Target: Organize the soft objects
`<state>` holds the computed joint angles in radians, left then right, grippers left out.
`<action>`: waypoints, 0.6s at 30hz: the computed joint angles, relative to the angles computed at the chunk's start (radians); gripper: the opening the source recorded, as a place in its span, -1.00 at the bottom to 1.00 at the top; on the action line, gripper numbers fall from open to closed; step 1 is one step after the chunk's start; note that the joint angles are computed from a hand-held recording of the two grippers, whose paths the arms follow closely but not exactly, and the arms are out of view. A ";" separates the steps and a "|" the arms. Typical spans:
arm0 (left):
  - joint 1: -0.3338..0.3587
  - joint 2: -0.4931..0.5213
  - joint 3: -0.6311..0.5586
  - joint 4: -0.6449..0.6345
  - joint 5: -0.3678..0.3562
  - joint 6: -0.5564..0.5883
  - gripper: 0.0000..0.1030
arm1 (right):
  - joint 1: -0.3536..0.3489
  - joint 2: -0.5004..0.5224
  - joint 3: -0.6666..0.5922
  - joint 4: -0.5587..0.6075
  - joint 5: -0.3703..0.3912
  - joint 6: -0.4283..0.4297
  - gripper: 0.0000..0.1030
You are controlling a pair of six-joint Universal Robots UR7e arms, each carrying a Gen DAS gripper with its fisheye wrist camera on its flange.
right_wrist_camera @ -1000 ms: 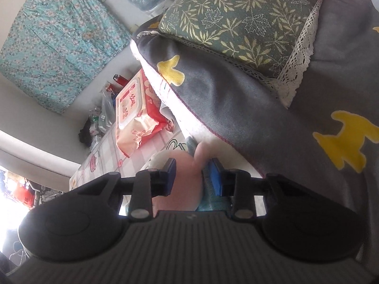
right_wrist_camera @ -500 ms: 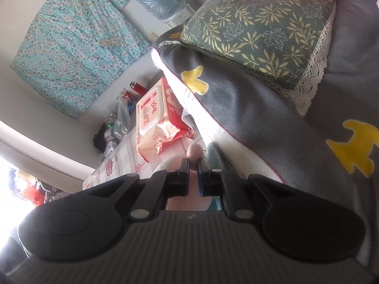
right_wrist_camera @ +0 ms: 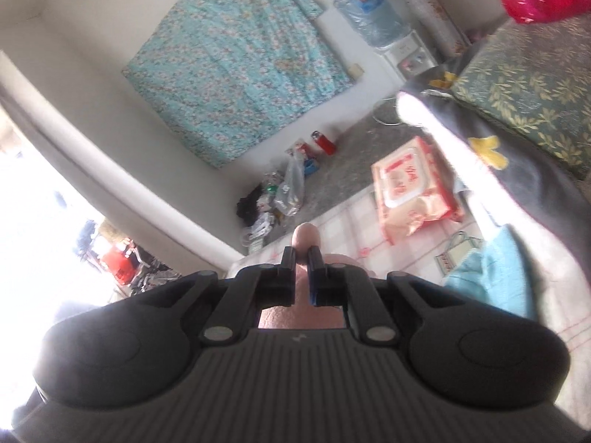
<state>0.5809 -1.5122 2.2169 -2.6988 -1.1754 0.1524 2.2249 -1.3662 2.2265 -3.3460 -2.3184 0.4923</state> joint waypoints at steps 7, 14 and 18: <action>-0.013 -0.296 0.020 0.138 0.219 -0.073 -0.76 | 0.071 0.266 -0.287 0.124 0.221 -0.052 -0.90; -0.003 -0.530 -0.014 0.409 0.515 -0.194 -0.75 | 0.067 0.576 -0.626 0.348 0.503 -0.040 -0.91; -0.001 -0.599 -0.030 0.667 0.701 -0.333 -0.75 | 0.072 0.757 -0.837 0.519 0.610 -0.035 -0.91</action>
